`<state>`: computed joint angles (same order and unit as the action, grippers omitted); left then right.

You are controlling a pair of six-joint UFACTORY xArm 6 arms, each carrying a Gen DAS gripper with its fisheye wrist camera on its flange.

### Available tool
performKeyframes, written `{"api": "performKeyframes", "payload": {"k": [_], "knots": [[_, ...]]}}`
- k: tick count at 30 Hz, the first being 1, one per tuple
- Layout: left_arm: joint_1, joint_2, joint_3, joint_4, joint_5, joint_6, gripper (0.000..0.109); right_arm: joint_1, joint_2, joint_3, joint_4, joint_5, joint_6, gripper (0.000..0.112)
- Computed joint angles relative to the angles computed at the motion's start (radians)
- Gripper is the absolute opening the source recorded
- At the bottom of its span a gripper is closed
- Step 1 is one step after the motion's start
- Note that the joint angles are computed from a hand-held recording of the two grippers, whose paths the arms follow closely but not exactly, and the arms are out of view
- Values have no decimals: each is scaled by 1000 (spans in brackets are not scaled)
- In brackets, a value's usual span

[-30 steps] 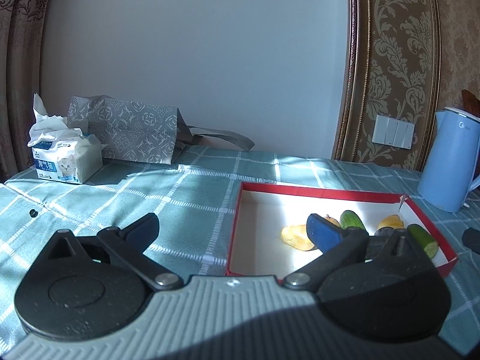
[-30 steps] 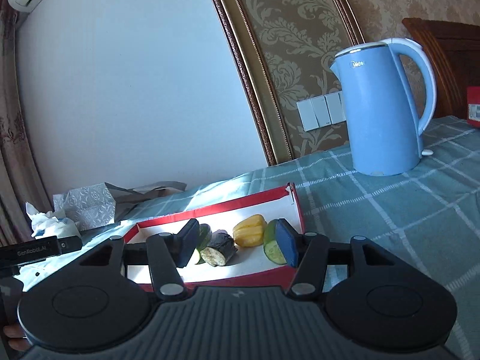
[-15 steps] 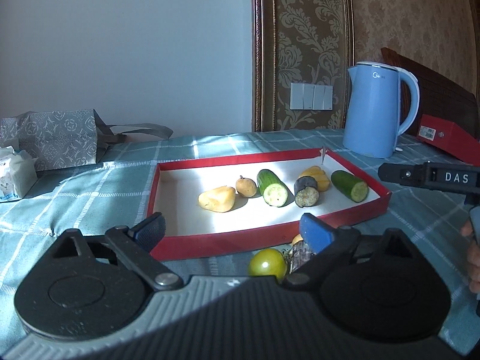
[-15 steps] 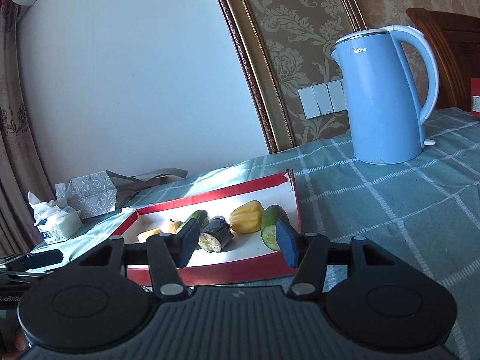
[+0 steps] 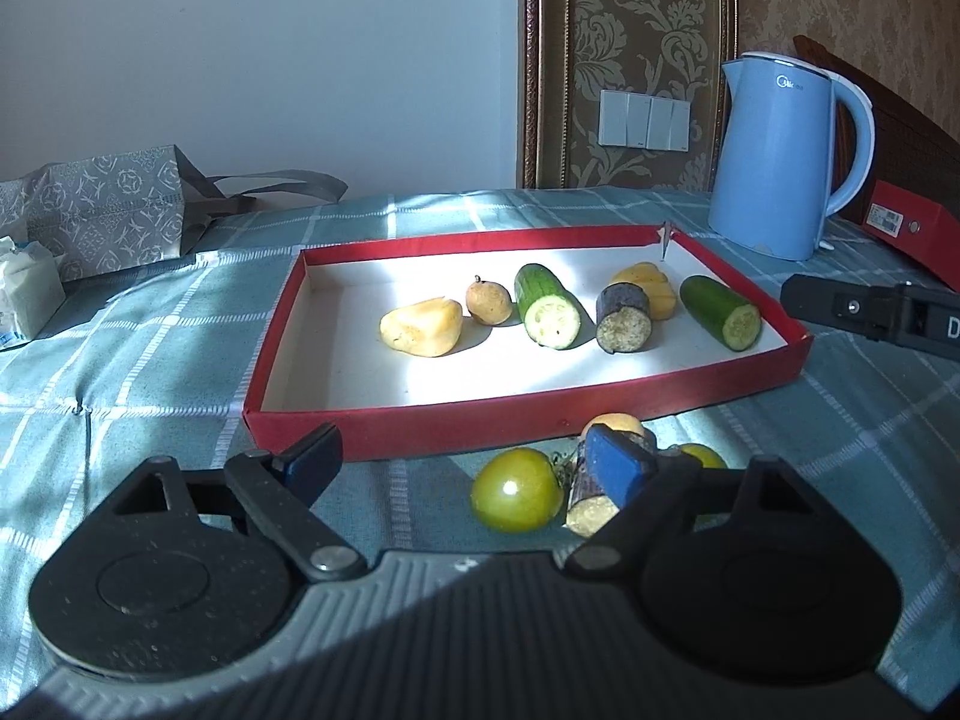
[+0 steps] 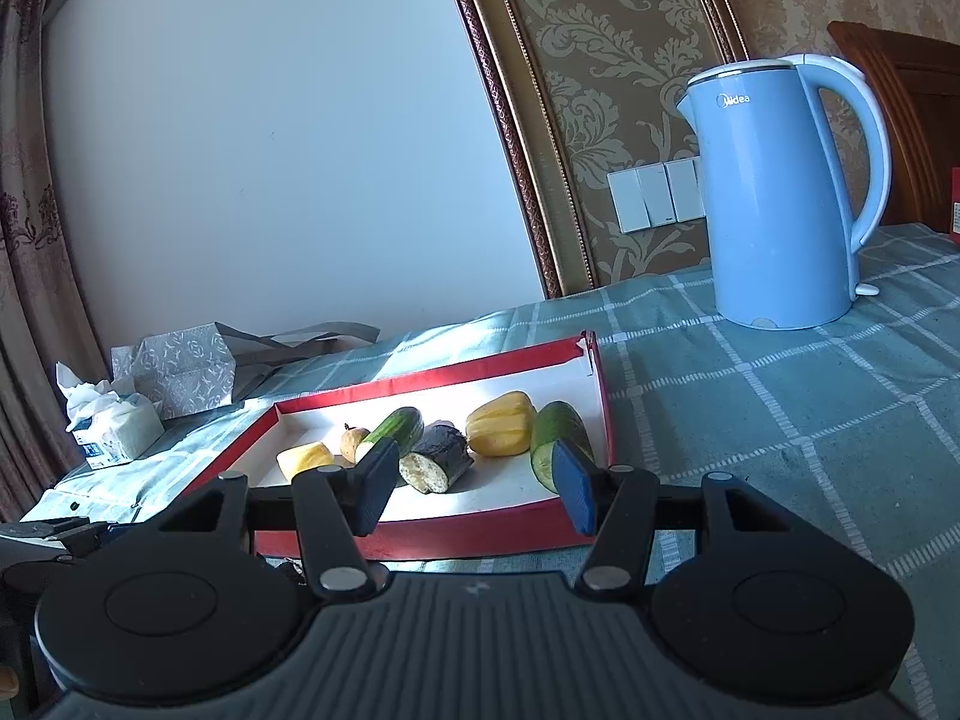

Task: Organize fruits
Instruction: 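Move the left gripper to the yellow tomato and close on it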

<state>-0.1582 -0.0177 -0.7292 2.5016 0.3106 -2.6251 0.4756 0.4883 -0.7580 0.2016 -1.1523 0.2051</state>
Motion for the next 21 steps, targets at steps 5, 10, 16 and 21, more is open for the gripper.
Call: {"api": "performKeyframes", "payload": {"k": [5,10,16,21], "knots": [[57,-3,3,-61,-57,-1,96,-2,-2,1,-5,7,-1,57],[74,-134,127,-196,-2,127,96,-2,-4,3,-5,-1,5,58],[82,-209,153,-78,-51,35,98,1,-6,3,-11,7,0,58],[5,-221,190,-241,26,228,98,-15,-10,9,-73,12,17,58]]}}
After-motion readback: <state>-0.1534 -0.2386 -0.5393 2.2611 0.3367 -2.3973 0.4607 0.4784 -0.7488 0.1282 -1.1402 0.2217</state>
